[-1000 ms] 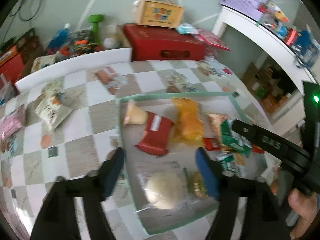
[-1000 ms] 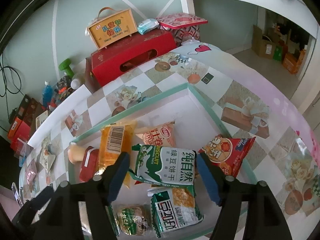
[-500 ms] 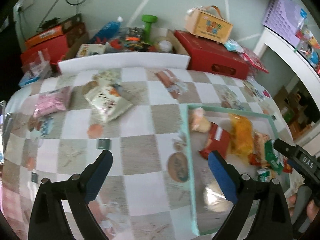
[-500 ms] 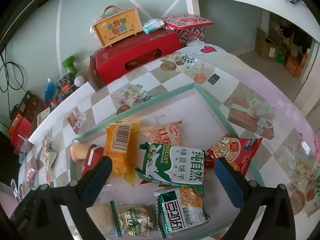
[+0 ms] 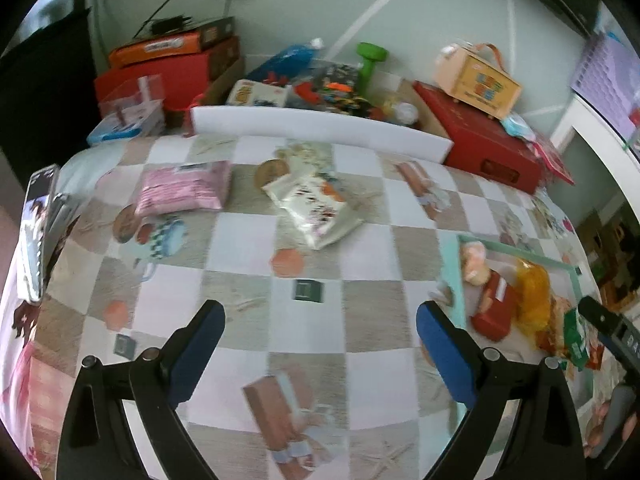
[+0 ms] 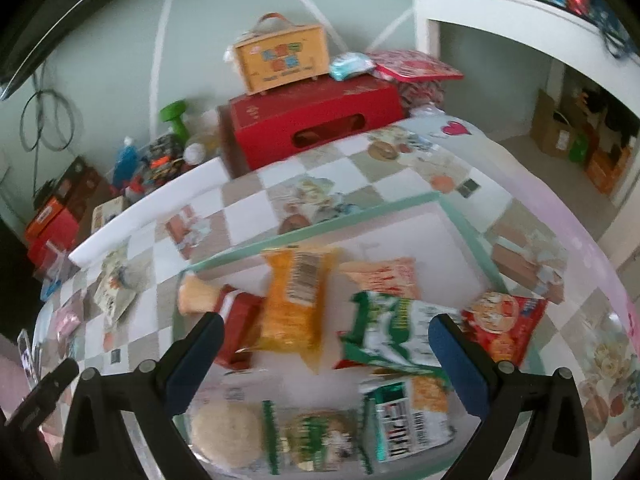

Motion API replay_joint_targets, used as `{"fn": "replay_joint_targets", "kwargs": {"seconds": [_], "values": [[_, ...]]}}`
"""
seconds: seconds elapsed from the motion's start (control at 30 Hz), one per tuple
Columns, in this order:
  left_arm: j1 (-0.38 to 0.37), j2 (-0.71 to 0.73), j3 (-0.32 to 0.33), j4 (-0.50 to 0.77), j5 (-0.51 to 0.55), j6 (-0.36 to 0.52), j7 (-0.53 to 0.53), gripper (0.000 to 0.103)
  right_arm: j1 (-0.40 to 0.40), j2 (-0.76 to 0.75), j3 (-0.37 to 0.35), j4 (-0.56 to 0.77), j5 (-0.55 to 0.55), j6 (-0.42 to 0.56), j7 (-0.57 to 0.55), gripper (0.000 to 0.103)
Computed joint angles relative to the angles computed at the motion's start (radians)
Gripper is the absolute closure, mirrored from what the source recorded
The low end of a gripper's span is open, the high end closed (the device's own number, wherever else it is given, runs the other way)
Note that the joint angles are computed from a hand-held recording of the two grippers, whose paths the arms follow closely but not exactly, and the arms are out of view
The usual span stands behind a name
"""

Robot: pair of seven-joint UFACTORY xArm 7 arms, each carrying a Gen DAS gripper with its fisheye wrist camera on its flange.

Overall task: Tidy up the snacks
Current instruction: 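Move both grippers back to the pink wafer bag and white bag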

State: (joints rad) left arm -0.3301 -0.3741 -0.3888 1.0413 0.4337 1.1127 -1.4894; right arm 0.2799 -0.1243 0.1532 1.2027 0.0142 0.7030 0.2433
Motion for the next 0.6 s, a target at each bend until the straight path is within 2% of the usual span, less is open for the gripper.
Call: {"fn": "replay_joint_targets", "kwargs": {"seconds": [0.27, 0.5, 0.6], "values": [[0.029, -0.135, 0.032, -0.106, -0.065, 0.021, -0.006, 0.006, 0.048, 0.015, 0.032, 0.014, -0.007, 0.010, -0.047, 0.000], [0.077, -0.224, 0.023, -0.156, -0.104, 0.085, 0.014, 0.007, 0.082, 0.024, 0.052, 0.016, -0.034, 0.011, -0.054, 0.000], [0.089, -0.252, 0.028, -0.179, -0.120, 0.086, 0.027, 0.007, 0.098, 0.029, 0.059, 0.017, -0.037, 0.010, -0.062, 0.000]]}}
